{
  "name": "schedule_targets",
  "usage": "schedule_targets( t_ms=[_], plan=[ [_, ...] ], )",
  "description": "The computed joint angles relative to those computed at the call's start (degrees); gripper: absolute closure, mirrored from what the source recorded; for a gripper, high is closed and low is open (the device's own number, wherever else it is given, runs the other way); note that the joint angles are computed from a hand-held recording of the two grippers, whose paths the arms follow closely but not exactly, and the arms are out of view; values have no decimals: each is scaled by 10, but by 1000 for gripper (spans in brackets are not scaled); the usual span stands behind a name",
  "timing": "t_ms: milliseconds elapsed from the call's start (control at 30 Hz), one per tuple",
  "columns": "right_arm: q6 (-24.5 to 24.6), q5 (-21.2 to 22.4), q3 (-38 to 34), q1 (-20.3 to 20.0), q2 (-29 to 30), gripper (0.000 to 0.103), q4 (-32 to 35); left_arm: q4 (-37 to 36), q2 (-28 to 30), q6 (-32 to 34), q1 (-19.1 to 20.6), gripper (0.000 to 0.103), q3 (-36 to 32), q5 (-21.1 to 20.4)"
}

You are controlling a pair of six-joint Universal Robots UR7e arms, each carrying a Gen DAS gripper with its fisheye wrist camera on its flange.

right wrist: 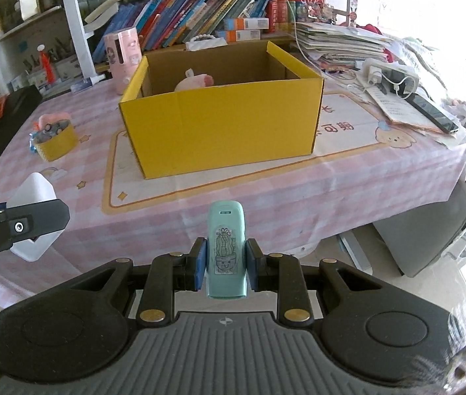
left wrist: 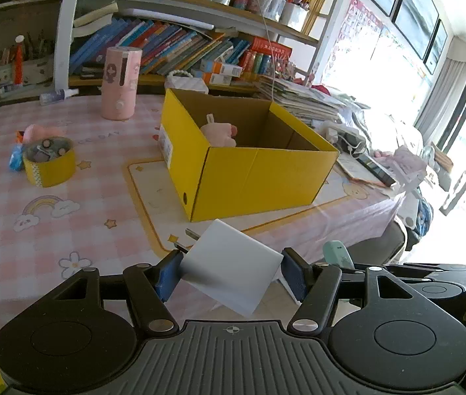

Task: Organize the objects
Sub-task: 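Carry the charger cube and eraser over the yellow box with both grippers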

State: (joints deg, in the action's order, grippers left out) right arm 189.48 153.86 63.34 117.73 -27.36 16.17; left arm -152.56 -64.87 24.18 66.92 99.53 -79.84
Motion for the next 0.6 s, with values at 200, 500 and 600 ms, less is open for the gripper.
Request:
schedule_targets(
  t_ms=[200,500,600],
  plan=[
    [-12,-10,0,-13,-10,80,3,-6,20,-1,-6,38,-12,3],
    [-55,-27,-2,-36,-29,80,-11,-31,56,5,-15,38,-40,2],
    [-101,-35,4,-43,-43,80,-45,-43,70,6,-19,38,-54,1]
  ],
)
